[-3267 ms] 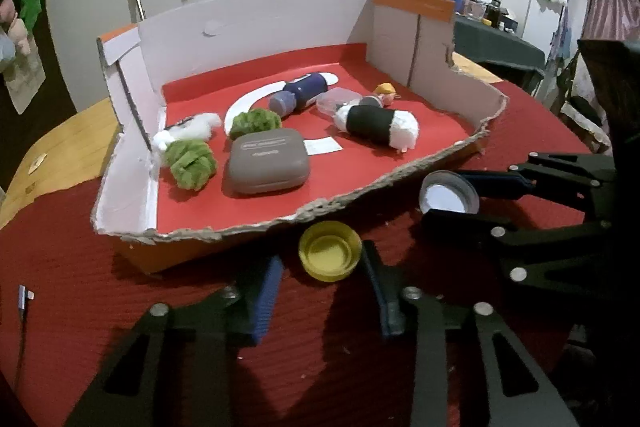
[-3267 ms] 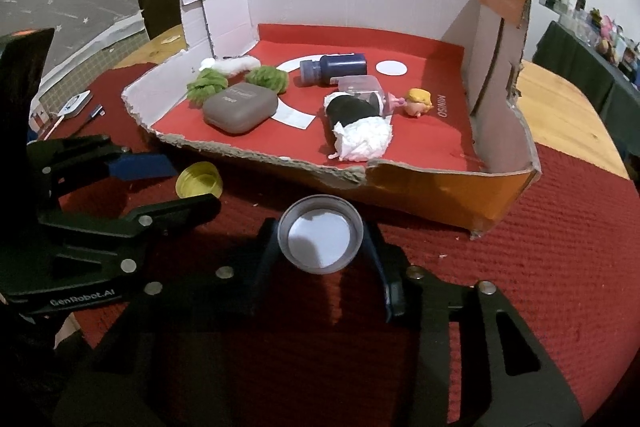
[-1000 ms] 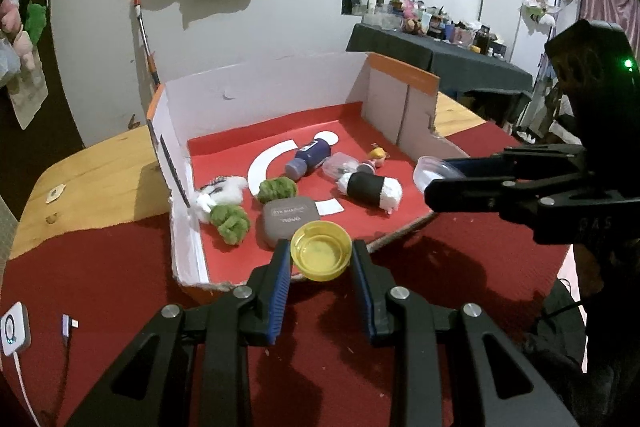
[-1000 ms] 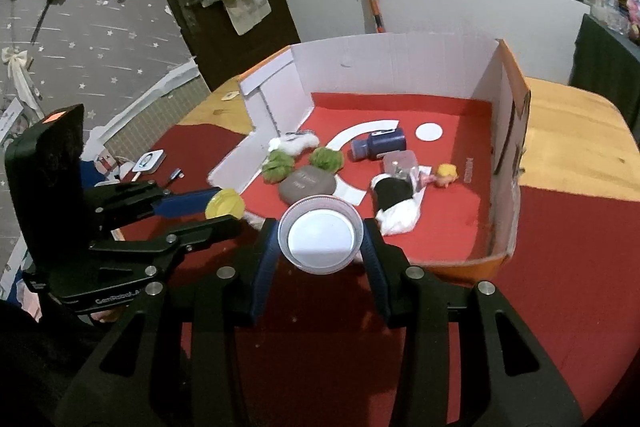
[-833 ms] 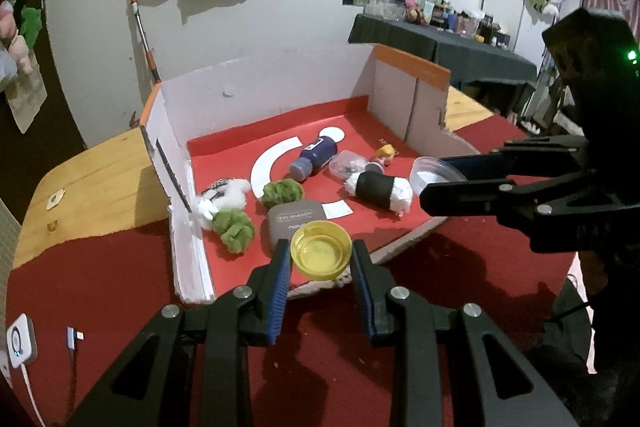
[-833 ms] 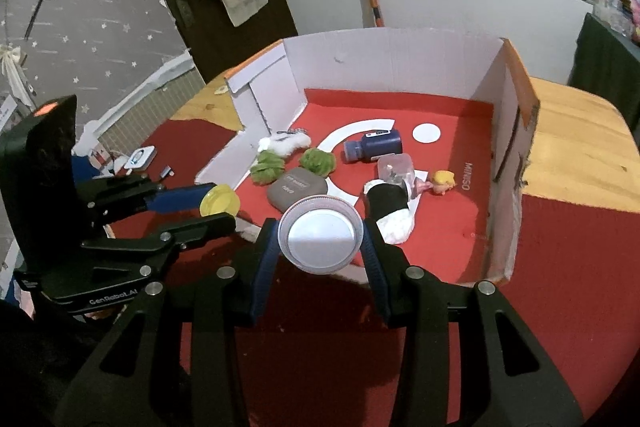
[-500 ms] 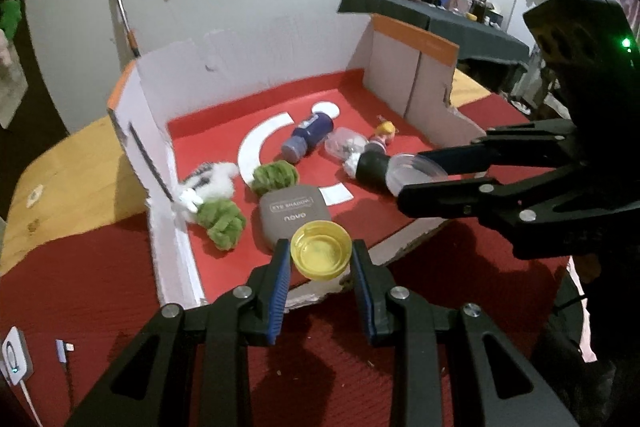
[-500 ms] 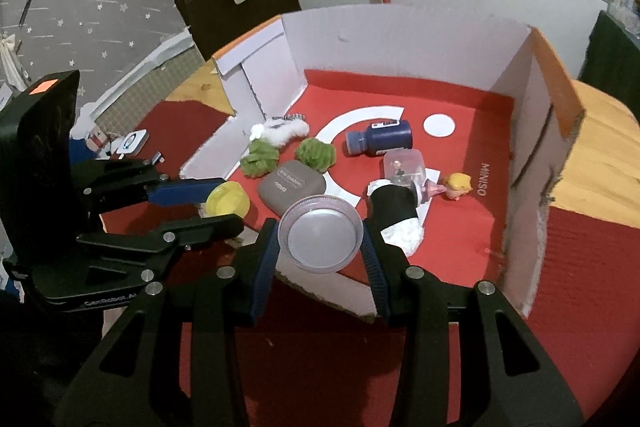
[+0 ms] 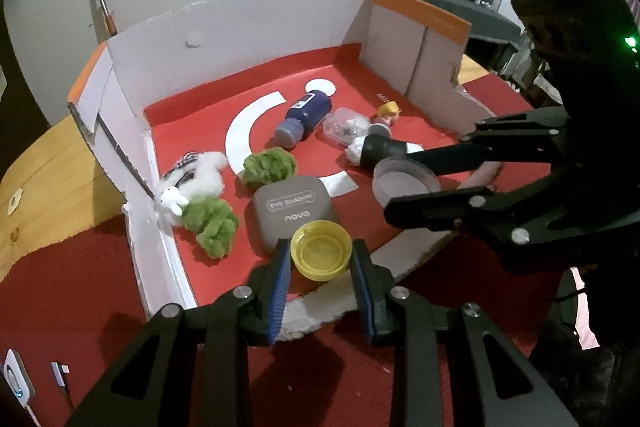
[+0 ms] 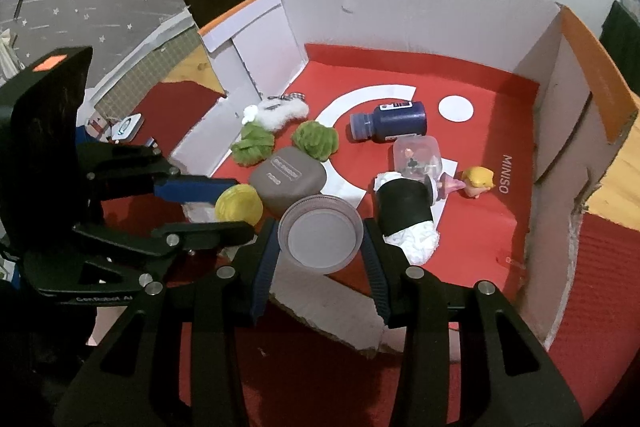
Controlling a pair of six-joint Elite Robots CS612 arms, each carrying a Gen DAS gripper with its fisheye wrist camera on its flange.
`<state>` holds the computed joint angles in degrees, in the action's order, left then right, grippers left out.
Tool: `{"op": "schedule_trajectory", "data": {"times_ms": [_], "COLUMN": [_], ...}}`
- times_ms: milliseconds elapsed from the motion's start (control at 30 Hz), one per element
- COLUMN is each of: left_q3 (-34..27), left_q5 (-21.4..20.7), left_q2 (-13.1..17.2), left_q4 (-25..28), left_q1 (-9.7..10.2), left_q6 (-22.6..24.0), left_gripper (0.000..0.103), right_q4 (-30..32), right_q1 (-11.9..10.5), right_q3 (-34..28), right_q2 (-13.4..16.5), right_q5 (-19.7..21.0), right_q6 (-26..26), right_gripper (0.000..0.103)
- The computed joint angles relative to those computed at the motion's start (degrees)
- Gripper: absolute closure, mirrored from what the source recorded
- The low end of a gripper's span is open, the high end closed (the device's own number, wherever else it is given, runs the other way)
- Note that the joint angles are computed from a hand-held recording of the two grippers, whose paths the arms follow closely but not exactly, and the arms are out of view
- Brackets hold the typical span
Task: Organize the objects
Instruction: 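Carry the yellow cap and clear lid with both tools into the cardboard box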
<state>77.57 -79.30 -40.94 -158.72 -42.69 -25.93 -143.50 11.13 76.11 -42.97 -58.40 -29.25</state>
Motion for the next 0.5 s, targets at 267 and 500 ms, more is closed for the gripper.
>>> {"op": "schedule_trajectory", "data": {"times_ms": [267, 500], "left_q3": [-0.7, -0.7], "left_q5": [2.4, 3.3], "left_q2": [0.3, 0.4], "left_q4": [0.9, 0.4], "left_q1": [0.08, 0.21], "left_q6": [-0.6, -1.4], "left_gripper": [0.072, 0.072], "right_q4": [2.6, 1.9], "right_q1": [0.4, 0.3], "right_q3": [-1.8, -1.9], "right_q2": [0.9, 1.1], "right_q5": [-2.5, -3.4], "right_q6": [-0.2, 0.7], "right_gripper": [0.063, 0.063]}}
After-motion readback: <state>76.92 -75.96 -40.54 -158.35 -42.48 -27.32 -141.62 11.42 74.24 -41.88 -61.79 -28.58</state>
